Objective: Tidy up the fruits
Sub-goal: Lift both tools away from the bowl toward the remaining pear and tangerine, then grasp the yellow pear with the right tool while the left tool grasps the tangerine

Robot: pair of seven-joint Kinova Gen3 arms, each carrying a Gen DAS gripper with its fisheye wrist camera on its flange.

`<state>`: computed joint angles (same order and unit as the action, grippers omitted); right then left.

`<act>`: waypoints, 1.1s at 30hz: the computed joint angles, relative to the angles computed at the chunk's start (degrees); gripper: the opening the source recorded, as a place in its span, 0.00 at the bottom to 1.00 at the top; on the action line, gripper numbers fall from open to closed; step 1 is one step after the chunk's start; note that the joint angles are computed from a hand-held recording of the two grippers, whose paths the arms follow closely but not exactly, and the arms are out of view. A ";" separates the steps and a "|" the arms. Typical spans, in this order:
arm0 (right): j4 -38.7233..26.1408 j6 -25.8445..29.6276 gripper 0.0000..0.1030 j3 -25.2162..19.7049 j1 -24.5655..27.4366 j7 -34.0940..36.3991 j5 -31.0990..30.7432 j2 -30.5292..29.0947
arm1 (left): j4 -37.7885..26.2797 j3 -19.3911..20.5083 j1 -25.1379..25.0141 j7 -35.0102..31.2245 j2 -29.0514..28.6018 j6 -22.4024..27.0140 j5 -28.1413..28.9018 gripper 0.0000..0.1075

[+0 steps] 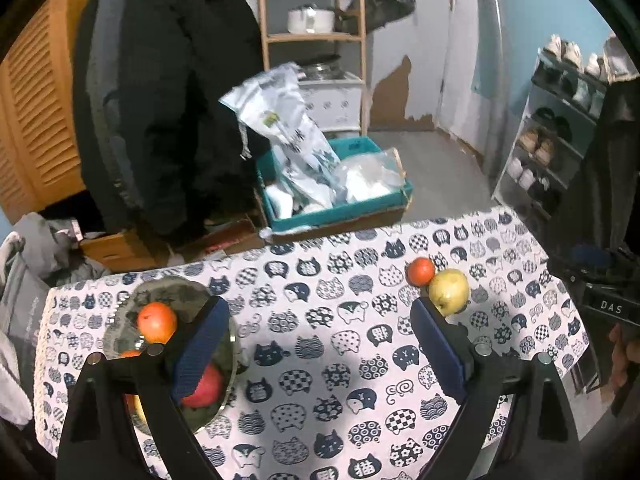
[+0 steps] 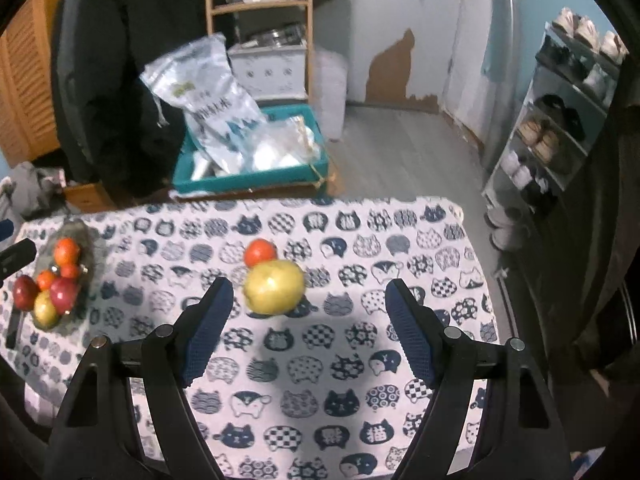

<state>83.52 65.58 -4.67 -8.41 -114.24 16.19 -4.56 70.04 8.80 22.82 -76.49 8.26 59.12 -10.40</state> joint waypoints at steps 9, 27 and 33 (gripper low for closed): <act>-1.05 -1.68 0.75 3.55 2.37 5.36 -9.38 8.66 | -3.68 -0.88 3.35 -0.13 7.67 2.34 -2.52 0.87; -4.01 -4.10 0.76 4.38 4.68 10.18 -19.09 22.06 | -7.28 -4.05 1.28 0.25 19.43 2.97 3.03 0.87; -2.72 -5.74 0.76 3.95 6.44 12.00 -22.15 22.69 | -8.39 -3.84 0.98 -0.08 20.93 3.56 4.37 0.87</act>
